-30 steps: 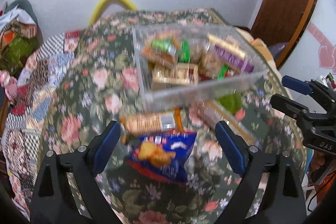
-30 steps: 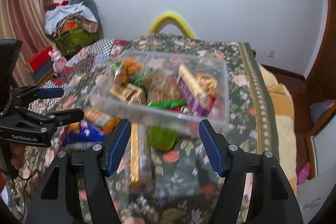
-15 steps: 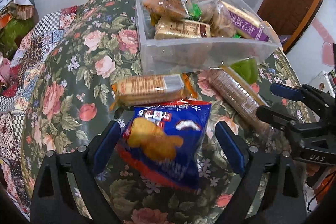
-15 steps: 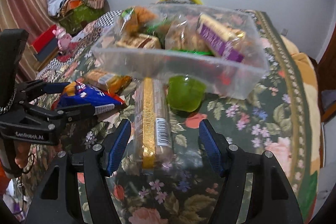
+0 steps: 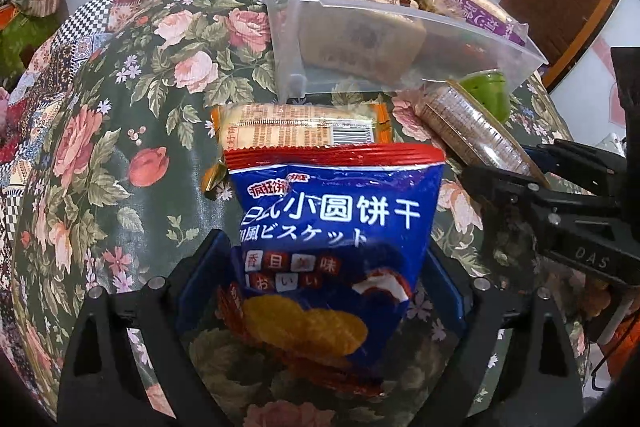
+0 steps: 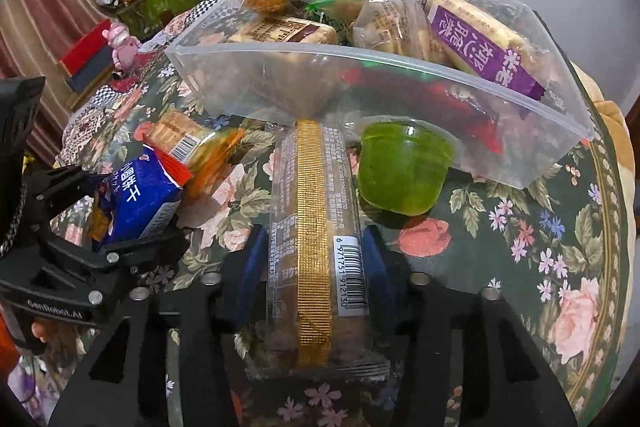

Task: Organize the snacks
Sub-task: 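Grasp the blue biscuit bag with left tool while right grasps gold-striped wafer pack, then lift both packs over the clear box and release them inside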

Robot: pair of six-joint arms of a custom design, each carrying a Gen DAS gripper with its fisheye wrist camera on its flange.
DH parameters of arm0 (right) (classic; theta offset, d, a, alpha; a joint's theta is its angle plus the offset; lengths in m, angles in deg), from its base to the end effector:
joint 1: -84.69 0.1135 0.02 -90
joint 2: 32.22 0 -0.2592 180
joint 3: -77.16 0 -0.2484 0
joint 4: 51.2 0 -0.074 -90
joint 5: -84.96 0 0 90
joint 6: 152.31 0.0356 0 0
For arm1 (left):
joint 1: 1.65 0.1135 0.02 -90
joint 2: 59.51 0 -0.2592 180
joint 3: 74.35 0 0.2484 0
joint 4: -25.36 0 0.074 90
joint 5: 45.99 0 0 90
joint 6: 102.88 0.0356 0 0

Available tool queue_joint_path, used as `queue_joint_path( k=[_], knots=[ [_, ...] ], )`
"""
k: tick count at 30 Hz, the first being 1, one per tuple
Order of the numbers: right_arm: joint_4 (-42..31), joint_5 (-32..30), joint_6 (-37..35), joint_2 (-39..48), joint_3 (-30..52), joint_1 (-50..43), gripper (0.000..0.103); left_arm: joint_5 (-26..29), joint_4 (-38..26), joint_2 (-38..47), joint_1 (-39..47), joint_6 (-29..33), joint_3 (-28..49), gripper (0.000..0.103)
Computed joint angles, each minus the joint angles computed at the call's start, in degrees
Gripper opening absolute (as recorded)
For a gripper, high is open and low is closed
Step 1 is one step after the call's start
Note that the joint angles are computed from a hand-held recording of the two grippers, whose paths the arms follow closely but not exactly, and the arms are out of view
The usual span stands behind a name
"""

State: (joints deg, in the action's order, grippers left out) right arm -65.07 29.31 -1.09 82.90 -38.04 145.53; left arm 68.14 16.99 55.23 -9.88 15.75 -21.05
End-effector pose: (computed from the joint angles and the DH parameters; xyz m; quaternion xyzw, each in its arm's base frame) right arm 0.1801 0.2816 0.0639 0.0690 0.9311 0.0473 0.3552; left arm 0.2790 -0.0551 0.0308 0.3391 0.9018 -0.1722 0.2051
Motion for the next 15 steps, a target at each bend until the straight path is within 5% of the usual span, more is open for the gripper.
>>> queue_joint_path(
  k=[6, 15],
  knots=[
    [-0.43, 1.54, 2.16, -0.22, -0.64, 1.92, 0.035, 3.68, -1.64, -2.54, 3.30, 0.15, -2.39, 0.063],
    [-2.97, 3.99, 5.11, -2.02, -0.83, 5.27, 0.035, 4.63, -3.18, -11.03, 3.73, 1.10, -6.33, 0.060]
  ],
)
